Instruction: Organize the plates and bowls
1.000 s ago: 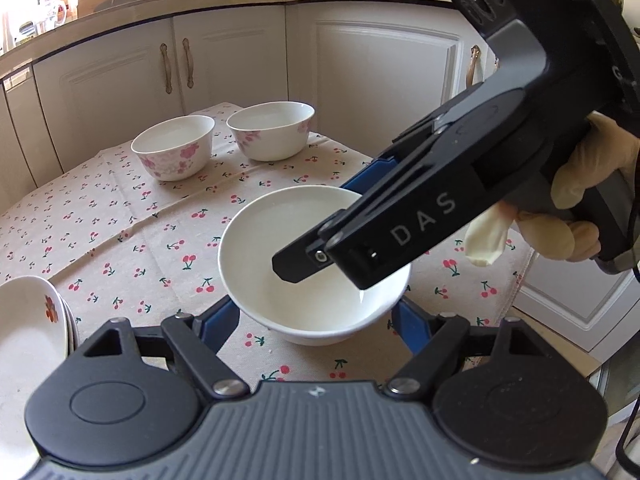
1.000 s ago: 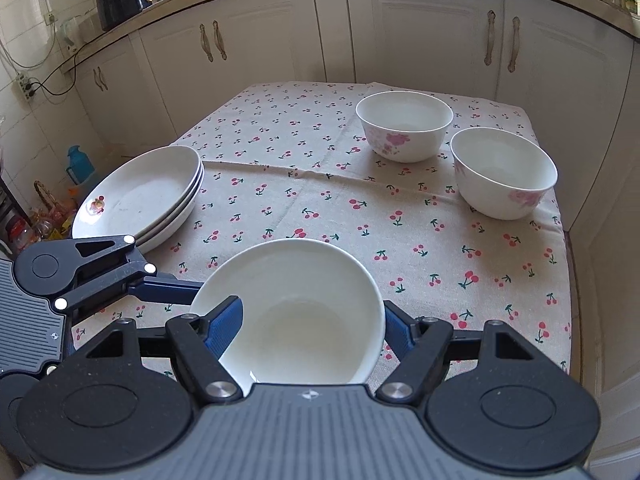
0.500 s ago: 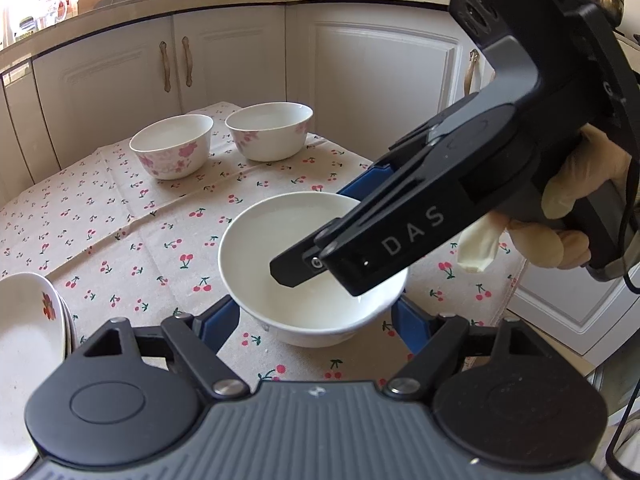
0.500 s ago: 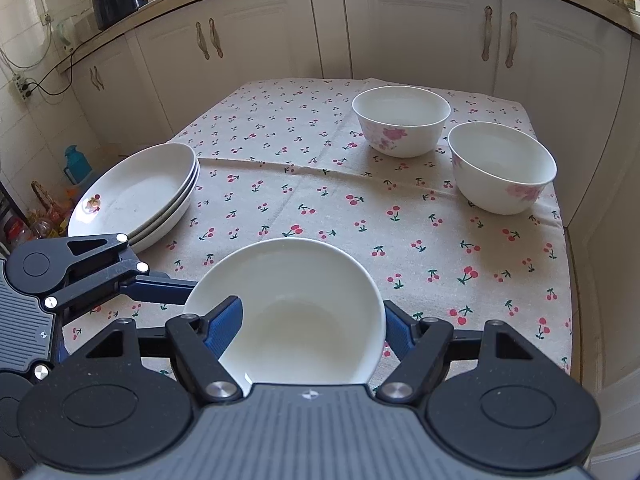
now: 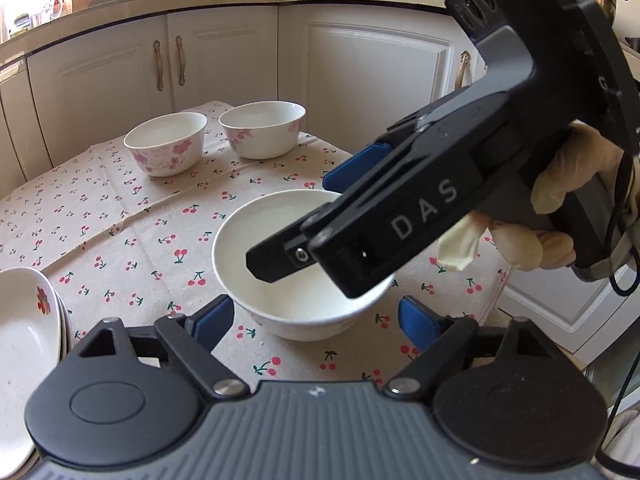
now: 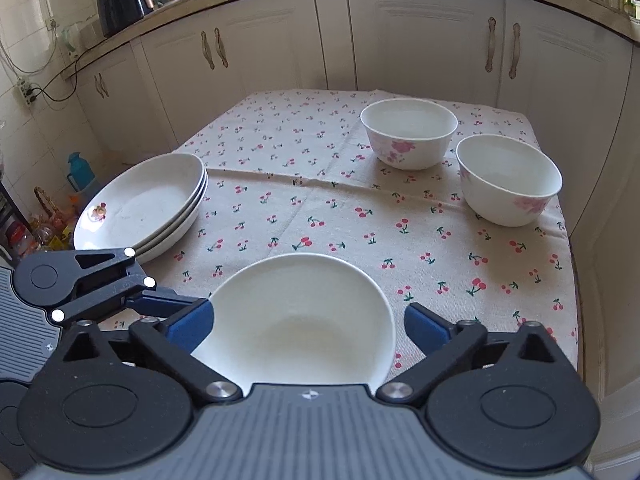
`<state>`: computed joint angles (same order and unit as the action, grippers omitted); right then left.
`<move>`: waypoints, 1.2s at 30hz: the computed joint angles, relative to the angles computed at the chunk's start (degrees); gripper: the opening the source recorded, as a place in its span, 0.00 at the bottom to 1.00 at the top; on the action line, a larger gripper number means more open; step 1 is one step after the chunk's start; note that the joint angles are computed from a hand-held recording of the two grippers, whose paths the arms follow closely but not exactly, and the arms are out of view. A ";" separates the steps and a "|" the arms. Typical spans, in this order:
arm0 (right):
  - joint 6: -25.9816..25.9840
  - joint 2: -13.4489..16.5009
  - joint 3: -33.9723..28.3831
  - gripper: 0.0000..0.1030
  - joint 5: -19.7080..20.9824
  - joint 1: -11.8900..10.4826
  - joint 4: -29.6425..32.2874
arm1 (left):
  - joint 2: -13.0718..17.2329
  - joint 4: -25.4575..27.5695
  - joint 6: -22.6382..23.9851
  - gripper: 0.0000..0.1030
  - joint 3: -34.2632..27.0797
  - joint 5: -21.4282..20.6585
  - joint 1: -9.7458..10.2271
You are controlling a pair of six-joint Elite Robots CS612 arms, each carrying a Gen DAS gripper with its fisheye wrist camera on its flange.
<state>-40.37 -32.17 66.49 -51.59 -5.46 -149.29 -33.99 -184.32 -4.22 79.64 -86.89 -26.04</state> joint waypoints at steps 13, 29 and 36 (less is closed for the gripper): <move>14.70 -0.30 5.95 1.00 -7.35 -0.14 -25.89 | -1.69 0.84 1.41 0.89 2.01 -2.49 0.36; 17.11 2.09 2.36 1.00 -12.76 -0.49 -27.70 | -2.03 9.27 4.82 0.90 -3.78 0.19 1.98; 15.48 4.32 -1.91 1.00 -13.79 -0.32 -27.49 | 1.99 15.29 3.92 0.90 -13.82 -1.40 3.42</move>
<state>-24.89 -27.85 64.58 -65.38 -5.77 -176.79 -32.01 -169.03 -0.30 65.82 -88.29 -22.62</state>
